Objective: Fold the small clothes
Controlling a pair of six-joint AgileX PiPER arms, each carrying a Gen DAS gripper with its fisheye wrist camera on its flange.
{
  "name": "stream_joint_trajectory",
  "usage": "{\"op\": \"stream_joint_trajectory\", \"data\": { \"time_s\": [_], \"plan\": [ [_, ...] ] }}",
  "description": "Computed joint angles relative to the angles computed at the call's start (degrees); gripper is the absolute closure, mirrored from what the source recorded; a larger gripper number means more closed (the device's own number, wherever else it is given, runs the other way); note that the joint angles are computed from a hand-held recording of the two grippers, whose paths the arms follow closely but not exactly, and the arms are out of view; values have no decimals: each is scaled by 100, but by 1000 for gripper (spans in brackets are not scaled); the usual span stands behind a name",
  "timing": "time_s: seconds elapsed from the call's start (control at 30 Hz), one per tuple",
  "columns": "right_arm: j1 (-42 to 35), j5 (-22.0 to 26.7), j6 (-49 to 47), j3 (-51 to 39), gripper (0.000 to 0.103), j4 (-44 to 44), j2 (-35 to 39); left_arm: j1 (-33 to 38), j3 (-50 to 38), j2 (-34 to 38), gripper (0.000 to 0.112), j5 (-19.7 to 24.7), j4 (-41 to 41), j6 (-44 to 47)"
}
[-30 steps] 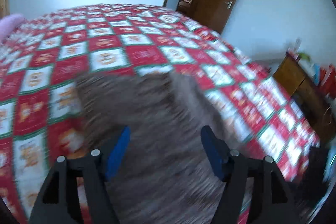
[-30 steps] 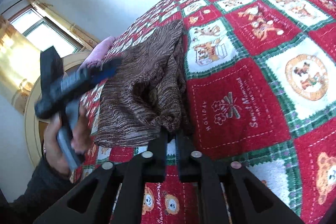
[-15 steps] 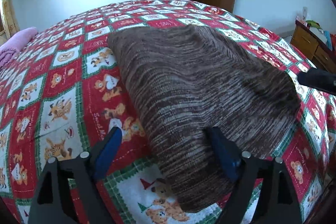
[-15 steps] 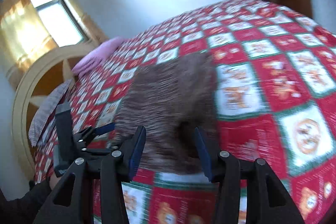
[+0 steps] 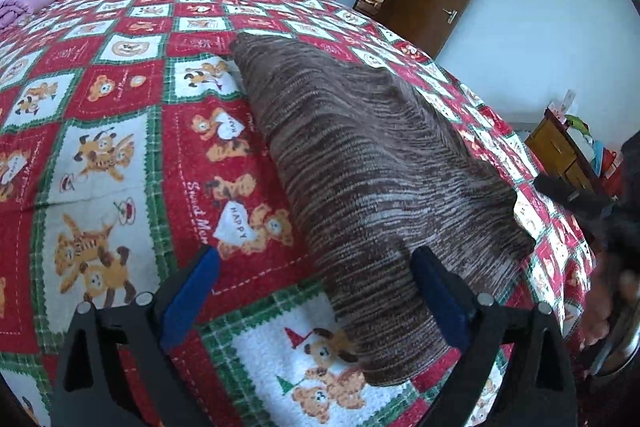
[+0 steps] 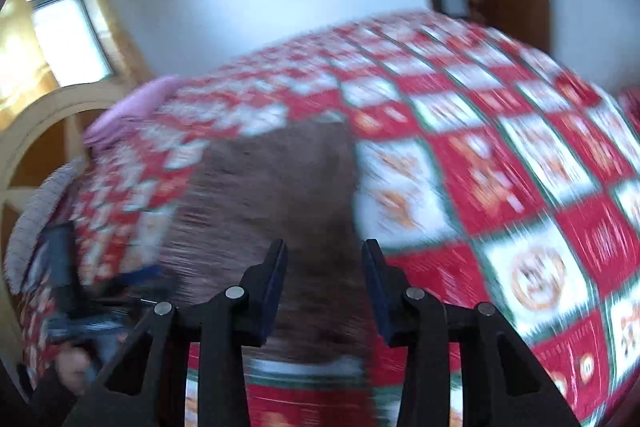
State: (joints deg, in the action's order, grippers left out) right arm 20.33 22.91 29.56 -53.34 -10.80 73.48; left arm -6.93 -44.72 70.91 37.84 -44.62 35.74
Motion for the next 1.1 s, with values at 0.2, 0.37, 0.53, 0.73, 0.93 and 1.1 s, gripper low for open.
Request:
{"op": "stream_joint_trajectory", "data": {
  "time_s": [0.2,0.37,0.53,0.73,0.93,1.1],
  "plan": [
    [234,617,-1200,-1044,63,845,1205,-218,-19,-59,12,-209,672,-652],
    [74,1122,-1150,-1328,68,518,1732,-191,24,-129,12,-215,764,-782],
    [746,1192,-1142,-2038,68,-287,1782,560,148,-91,12,301,-556,412],
    [968,2126,-2593,-4422,69,426,3581,988,282,-118,12,570,-1197,817],
    [972,2368,-2899,-5172,69,565,4429,1065,297,-143,11,594,-1220,809],
    [852,1851,-3211,-4904,69,809,4007,1215,309,-79,11,717,-1450,980]
  ]
}}
